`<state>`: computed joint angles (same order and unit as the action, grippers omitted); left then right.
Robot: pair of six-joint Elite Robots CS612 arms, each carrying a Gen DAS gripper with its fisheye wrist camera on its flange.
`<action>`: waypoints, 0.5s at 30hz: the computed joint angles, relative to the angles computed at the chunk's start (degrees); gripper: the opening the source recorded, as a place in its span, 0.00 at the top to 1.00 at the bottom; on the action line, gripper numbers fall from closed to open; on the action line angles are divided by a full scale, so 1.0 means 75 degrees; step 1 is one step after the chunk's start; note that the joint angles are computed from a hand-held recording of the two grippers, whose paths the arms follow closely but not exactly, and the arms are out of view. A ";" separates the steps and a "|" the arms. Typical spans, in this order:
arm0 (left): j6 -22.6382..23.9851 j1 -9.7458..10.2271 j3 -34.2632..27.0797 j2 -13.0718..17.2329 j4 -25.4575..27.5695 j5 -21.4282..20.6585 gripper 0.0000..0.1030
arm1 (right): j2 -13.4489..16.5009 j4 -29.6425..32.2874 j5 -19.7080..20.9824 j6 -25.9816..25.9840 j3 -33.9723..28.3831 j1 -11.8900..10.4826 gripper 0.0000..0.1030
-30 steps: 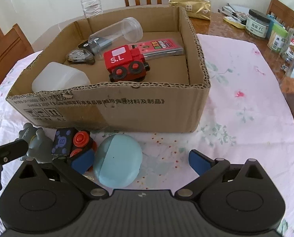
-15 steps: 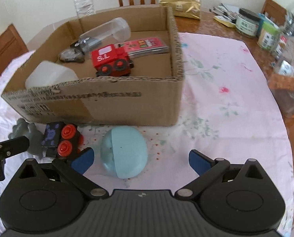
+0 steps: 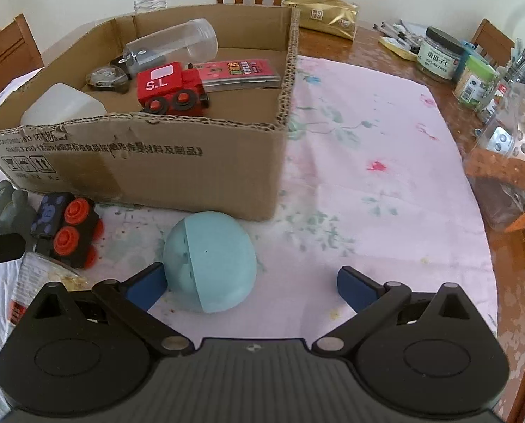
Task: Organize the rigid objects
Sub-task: 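Move both tools back toward the grey elephant toy and light-blue case, then grasp the grey elephant toy with the left tool while the right grasps the light-blue case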
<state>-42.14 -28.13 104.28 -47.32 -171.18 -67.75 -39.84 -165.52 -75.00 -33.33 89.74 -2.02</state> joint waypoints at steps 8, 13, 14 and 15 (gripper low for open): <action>0.0018 0.0042 -0.0173 0.0194 0.0100 -0.0003 0.01 | 0.0014 -0.0041 0.0125 -0.0154 0.0009 -0.0040 0.00; 0.0219 0.0059 -0.0184 0.0256 -0.0084 0.0028 0.01 | 0.0018 -0.0175 0.0187 -0.0147 0.0058 -0.0057 0.00; 0.0202 0.0058 -0.0193 0.0263 -0.0098 0.0032 0.01 | 0.0019 -0.0191 0.0196 -0.0150 0.0063 -0.0061 0.00; 0.0178 0.0058 -0.0193 0.0272 -0.0140 0.0029 0.01 | 0.0019 -0.0209 0.0205 -0.0149 0.0070 -0.0064 0.00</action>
